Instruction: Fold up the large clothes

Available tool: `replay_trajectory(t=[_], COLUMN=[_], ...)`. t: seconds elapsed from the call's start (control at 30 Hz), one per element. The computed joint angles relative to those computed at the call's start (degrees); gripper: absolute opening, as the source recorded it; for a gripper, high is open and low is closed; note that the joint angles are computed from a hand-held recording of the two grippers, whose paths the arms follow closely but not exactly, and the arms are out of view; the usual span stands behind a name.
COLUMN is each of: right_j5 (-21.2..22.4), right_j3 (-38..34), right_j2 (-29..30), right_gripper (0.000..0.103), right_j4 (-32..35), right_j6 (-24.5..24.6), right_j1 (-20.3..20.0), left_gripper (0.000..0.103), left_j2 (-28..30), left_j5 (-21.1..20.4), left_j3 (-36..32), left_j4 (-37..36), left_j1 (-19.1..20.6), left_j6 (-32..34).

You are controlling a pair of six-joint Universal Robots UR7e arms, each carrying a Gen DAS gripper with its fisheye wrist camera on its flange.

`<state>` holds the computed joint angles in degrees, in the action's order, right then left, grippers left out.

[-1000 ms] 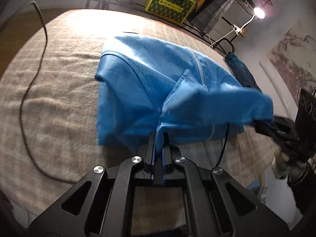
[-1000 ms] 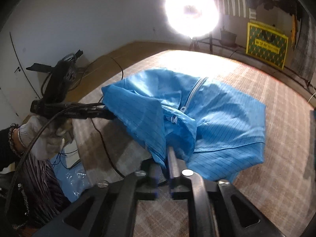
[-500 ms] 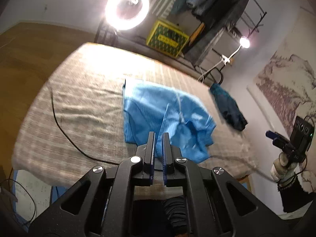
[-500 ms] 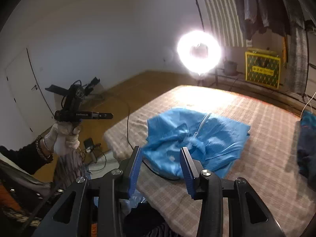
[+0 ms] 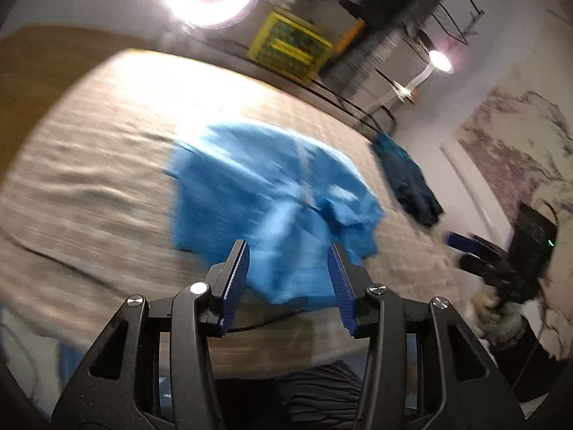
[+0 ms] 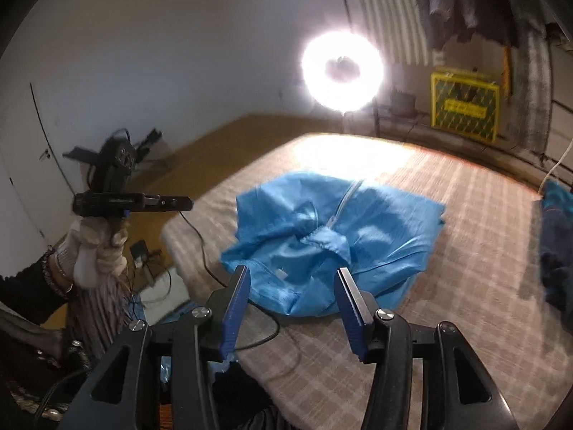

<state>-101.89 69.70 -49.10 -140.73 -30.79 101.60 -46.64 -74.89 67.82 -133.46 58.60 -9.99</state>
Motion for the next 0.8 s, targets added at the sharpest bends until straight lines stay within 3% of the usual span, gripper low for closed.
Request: replay_trajectory(t=[0.1,0.27,0.43,0.57,0.63,0.67,0.7,0.8], right_j5=[-2.1,-7.9,-10.7,-11.4,-11.4,-11.4,-11.2,-10.9], right_j3=[-4.4,-11.5,-20.4,-26.0,-27.8,-28.3,-28.7,-30.2], right_j2=[4.0,10.3,16.3,19.9,21.0,21.2,21.4,22.2], right_gripper=[0.052,0.052,0.052,0.045,0.045,0.044,0.043,0.036], right_j4=[2.9,6.5,10.6,13.5,14.4,14.6,14.9,15.3], right_j6=[-3.2,-9.2,-12.2,-13.6,-14.3,-14.6,-15.1,-15.4], right_j1=[-0.3,-0.4,-1.3,-2.0,-2.2,-2.3,-2.3,-2.3], left_gripper=[0.045,0.045,0.045,0.045,0.033,0.007,0.001,0.000], left_j2=[3.3,6.9,9.9,12.1,12.9,13.1,13.4,13.6], left_j5=[-2.8,-1.4,-1.7,-3.6,-4.7,-5.3,-5.9,-7.4], left_j3=[-0.7,-0.9,-2.1,-3.9,-4.1,-4.2,-4.3,-3.7], left_j4=[1.1,2.6,3.0,3.3,2.5,2.3,2.4,1.0], left_j1=[-0.8,-2.9,-3.0,-2.0,-1.5,-1.3,-1.0,-0.6], left_j6=[1.3,5.8,4.3,1.4,-0.3,-0.8,-1.5,-2.0])
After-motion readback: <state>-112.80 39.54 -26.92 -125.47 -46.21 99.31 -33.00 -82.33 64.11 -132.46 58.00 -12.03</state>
